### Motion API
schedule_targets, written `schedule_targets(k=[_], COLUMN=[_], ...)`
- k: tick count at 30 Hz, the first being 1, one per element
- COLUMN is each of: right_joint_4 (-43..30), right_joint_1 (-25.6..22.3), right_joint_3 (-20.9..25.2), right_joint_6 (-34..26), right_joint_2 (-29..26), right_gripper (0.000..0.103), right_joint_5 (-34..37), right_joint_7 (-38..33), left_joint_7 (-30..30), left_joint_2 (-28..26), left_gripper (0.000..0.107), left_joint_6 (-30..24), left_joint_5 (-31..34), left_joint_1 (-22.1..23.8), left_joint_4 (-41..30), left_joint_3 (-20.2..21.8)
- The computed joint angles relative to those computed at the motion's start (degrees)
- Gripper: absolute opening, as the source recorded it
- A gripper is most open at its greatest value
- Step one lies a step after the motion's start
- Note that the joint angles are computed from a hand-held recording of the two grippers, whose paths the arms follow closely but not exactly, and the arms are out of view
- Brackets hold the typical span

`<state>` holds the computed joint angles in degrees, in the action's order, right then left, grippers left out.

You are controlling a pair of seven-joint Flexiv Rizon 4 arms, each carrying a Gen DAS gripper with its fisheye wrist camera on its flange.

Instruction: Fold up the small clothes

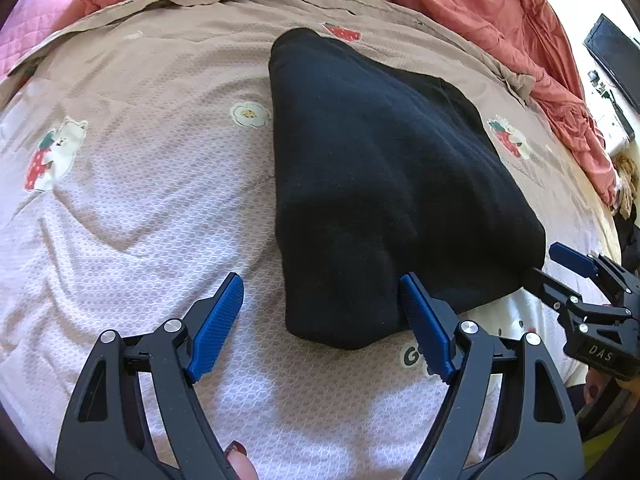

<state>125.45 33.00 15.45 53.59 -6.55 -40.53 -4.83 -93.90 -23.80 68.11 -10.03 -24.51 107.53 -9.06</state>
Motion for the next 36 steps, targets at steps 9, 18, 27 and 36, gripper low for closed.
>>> schedule_targets(k=[9,18,27,36], right_joint_4=[4.9,5.4,3.4,-2.2], right_joint_1=[-2.8,-4.0,0.1,7.5], right_joint_3=[-0.3,1.8,5.5,8.7], right_joint_6=[1.9,-1.5,-13.1,-26.9], right_joint_2=[5.6,8.6,10.0,7.4], right_gripper=[0.095,0.098,0.098,0.098], right_joint_5=[-13.6,-26.1,-26.4,-14.5], right_joint_7=[18.3,29.1,30.7,26.6], left_joint_7=[-2.2,-6.8,-8.4,-8.2], left_joint_2=[2.1,6.0,11.6,17.8], left_gripper=[0.083,0.093,0.093,0.093], left_joint_6=[-0.4,0.1,3.2,5.3], left_joint_5=[0.3,6.8,9.7,11.9], left_joint_1=[0.2,-1.3,-0.4,1.0], left_joint_4=[0.3,0.7,5.1,12.7], left_joint_3=[0.9,3.6,3.5,3.4])
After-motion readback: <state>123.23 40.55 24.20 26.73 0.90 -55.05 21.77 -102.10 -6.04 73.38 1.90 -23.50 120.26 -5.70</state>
